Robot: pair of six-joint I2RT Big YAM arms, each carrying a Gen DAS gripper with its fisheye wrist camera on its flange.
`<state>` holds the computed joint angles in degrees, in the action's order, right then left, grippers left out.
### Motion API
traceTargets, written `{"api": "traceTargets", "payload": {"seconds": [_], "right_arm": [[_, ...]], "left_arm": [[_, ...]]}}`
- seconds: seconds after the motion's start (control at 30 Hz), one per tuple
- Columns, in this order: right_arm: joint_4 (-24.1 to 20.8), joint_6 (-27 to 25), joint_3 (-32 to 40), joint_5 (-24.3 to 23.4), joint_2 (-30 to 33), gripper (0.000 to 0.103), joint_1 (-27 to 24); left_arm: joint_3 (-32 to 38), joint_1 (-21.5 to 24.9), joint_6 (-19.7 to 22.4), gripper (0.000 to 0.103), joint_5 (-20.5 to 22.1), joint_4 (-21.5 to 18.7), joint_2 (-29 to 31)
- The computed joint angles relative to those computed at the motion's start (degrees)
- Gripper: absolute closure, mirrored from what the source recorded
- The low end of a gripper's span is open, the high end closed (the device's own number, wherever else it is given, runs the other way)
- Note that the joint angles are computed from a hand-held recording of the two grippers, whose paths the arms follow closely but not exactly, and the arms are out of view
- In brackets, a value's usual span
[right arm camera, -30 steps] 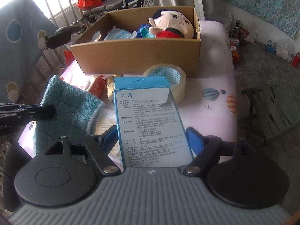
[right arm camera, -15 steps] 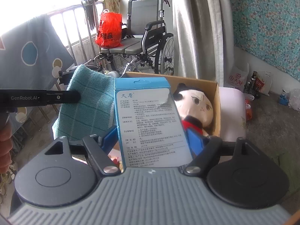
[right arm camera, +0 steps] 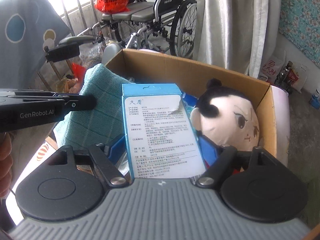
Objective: Organize soft objects
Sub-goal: 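Lower the towel and blue box into the box and open both grippers, then withdraw both grippers from the box back over the table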
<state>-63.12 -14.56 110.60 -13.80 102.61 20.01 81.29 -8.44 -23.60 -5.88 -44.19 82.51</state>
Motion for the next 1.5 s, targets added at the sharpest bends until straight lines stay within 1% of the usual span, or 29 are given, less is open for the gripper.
{"api": "traceTargets", "payload": {"seconds": [0.07, 0.1, 0.13, 0.23, 0.27, 0.3, 0.33, 0.37, 0.4, 0.47, 0.53, 0.57, 0.63, 0.7, 0.77, 0.8, 0.87, 0.93, 0.97, 1.03, 1.07, 1.1, 1.17, 1.27, 1.33, 1.37, 1.43, 1.47, 1.5], "right_arm": [[-0.8, -1.7, 0.3, 1.0, 1.3, 0.025, 0.8], [-0.2, -2.6, -2.3, 1.6, 0.2, 0.025, 1.0], [-0.3, -3.5, -2.9, 2.4, 0.4, 0.025, 1.3], [-1.5, -5.3, -2.8, 4.4, 1.6, 0.024, 2.1], [-1.7, -6.0, -2.8, 5.0, 1.9, 0.024, 2.3], [-1.7, -6.7, -2.9, 5.6, 2.1, 0.023, 2.6], [-1.7, -7.4, -2.9, 6.2, 2.2, 0.021, 2.9], [-1.9, -7.8, -2.8, 6.5, 2.2, 0.02, 3.1], [-2.1, -8.0, -2.5, 6.7, 2.5, 0.017, 3.3], [-2.4, -7.9, -1.8, 6.8, 2.8, 0.016, 3.5], [-2.7, -7.3, -1.1, 6.2, 2.7, 0.016, 3.0], [-2.8, -6.6, -0.7, 5.8, 2.7, 0.016, 2.6], [-3.6, -4.6, 0.1, 3.7, 2.6, 0.016, 1.7], [-4.9, -2.1, 1.2, -0.6, 2.1, 0.016, 0.0], [-5.5, 0.7, 1.6, -5.0, 1.3, 0.016, -1.5], [-5.3, 2.1, 1.4, -7.0, 0.6, 0.016, -2.4], [-4.7, 4.8, 0.6, -10.0, -0.8, 0.016, -3.8], [-4.1, 6.3, -0.1, -11.7, -1.8, 0.016, -4.7], [-4.1, 6.8, -0.2, -10.9, -2.1, 0.017, -4.7], [-5.2, 6.6, 0.1, -8.4, -1.9, 0.026, -4.0], [-6.7, 6.1, 0.8, -7.7, -1.2, 0.029, -3.7], [-8.0, 5.8, 1.5, -6.6, -0.4, 0.034, -3.3], [-9.2, 4.2, 2.1, -2.7, 1.0, 0.036, -1.9], [-9.5, -1.0, 2.7, 4.4, 2.8, 0.036, 0.9], [-9.6, -4.3, 3.1, 8.2, 4.1, 0.039, 2.6], [-10.1, -5.9, 3.7, 10.1, 5.0, 0.044, 3.4], [-10.5, -7.9, 3.9, 13.6, 5.9, 0.08, 4.6], [-9.7, -8.6, 3.3, 14.9, 5.7, 0.082, 5.0], [-8.6, -9.8, 2.3, 14.7, 5.0, 0.084, 5.1]], "left_arm": [[-0.4, 0.4, 0.3, 0.092, 0.4, -0.7, 0.9], [-0.6, 0.6, 0.6, 0.092, 0.5, -1.1, 1.2], [-0.6, 0.7, 0.8, 0.092, 0.5, -1.6, 1.6], [-0.8, 1.4, 1.2, 0.087, 2.2, -2.5, 2.5], [-0.5, 1.6, 1.4, 0.081, 2.8, -3.2, 2.9], [-0.2, 1.8, 1.5, 0.073, 3.2, -3.9, 3.3], [-0.2, 1.8, 1.5, 0.067, 3.3, -4.2, 3.3], [-0.5, 1.7, 1.7, 0.056, 3.4, -4.1, 3.0], [-0.7, 1.7, 2.0, 0.051, 3.4, -4.0, 2.8], [-1.0, 1.4, 2.0, 0.051, 1.9, -3.4, 2.2], [-0.8, 1.6, 2.1, 0.051, 1.6, -3.3, 1.8], [-0.9, 1.9, 1.7, 0.051, 2.0, -3.2, 1.4], [-1.1, 2.1, 1.4, 0.047, 2.1, -2.7, 0.4], [-1.4, 2.2, 1.3, 0.04, 1.6, -2.5, -0.9], [-1.9, 1.9, 1.1, 0.035, 0.5, -2.1, -2.7], [-2.2, 1.7, 1.0, 0.031, -0.1, -1.9, -3.6], [-2.6, 1.3, 0.8, 0.027, -0.9, -1.9, -5.4], [-3.3, 0.7, 0.5, 0.025, -1.9, -1.7, -7.4], [-3.8, 0.3, 0.4, 0.025, -2.4, -1.7, -8.5], [-4.7, -0.5, -0.2, 0.025, -3.7, -2.3, -10.6], [-5.4, -0.8, -0.5, 0.025, -4.0, -2.6, -11.8], [-6.2, -1.1, -1.0, 0.025, -4.2, -2.8, -13.0], [-7.9, -1.6, -1.9, 0.023, -4.4, -3.2, -15.6], [-11.3, -2.3, -2.5, 0.023, -4.4, -3.5, -19.8], [-12.9, -2.5, -2.5, 0.023, -4.3, -4.0, -21.7], [-13.5, -2.5, -2.6, 0.023, -4.3, -4.0, -22.3], [-15.0, -2.3, -2.5, 0.023, -3.8, -3.9, -23.7], [-15.7, -2.2, -2.4, 0.023, -3.6, -3.7, -24.2], [-16.3, -2.1, -2.4, 0.023, -3.4, -3.4, -24.7]]}}
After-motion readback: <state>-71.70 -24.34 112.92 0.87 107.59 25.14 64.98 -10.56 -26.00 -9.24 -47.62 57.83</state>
